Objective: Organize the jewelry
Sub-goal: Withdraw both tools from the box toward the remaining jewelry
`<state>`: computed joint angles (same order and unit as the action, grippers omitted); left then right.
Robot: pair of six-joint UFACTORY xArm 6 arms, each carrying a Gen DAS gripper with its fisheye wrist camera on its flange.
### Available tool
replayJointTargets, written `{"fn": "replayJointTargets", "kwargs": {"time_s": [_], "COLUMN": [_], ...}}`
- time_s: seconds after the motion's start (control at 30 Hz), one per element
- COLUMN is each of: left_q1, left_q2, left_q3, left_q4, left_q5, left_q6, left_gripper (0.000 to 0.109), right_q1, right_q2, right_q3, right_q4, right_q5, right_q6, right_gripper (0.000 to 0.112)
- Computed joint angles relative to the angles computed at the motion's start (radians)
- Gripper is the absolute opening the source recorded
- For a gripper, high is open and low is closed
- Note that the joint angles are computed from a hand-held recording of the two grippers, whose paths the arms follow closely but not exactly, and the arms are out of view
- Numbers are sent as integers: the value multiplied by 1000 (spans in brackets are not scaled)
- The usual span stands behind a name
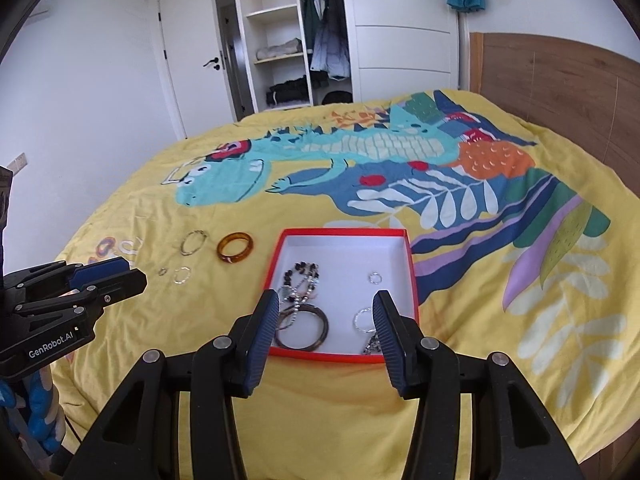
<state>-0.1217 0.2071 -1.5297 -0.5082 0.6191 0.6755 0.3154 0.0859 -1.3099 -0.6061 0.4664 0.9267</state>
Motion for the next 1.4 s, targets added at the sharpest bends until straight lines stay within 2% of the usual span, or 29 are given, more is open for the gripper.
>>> {"fn": "replayJointTargets", "kwargs": {"time_s": [0.33,0.6,0.77,0.97,1.27,1.33,1.4], "left_q1": [72,127,197,303,427,437,440], "left_q2": [-145,-194,-213,-192,-157,-152,-143], "left_q3": [155,211,251,246,173,168,162], "left_q4": [-56,-52,-59,13,-43,-53,-55], "left_q5": [-59,-93,-108,-100,-62,-61,-61], "left_q6": [47,45,34,3,-8,-8,-8], "left_gripper": [29,29,29,29,30,40,43], "right_q1": [75,116,140,164,204,213,219], "right_q2": [-53,-69,-79,-99,-101,-95,-81], "right_q3": [0,-7,-6,2,-27,-38,-53], "right_q4": [-51,-78,-88,-106,-138,-139,-133], "right_q5": [14,24,28,42,66,69,70], "right_q6": [37,59,64,75,82,81,71], "right_gripper": [53,55,58,58,58,58,58]}}
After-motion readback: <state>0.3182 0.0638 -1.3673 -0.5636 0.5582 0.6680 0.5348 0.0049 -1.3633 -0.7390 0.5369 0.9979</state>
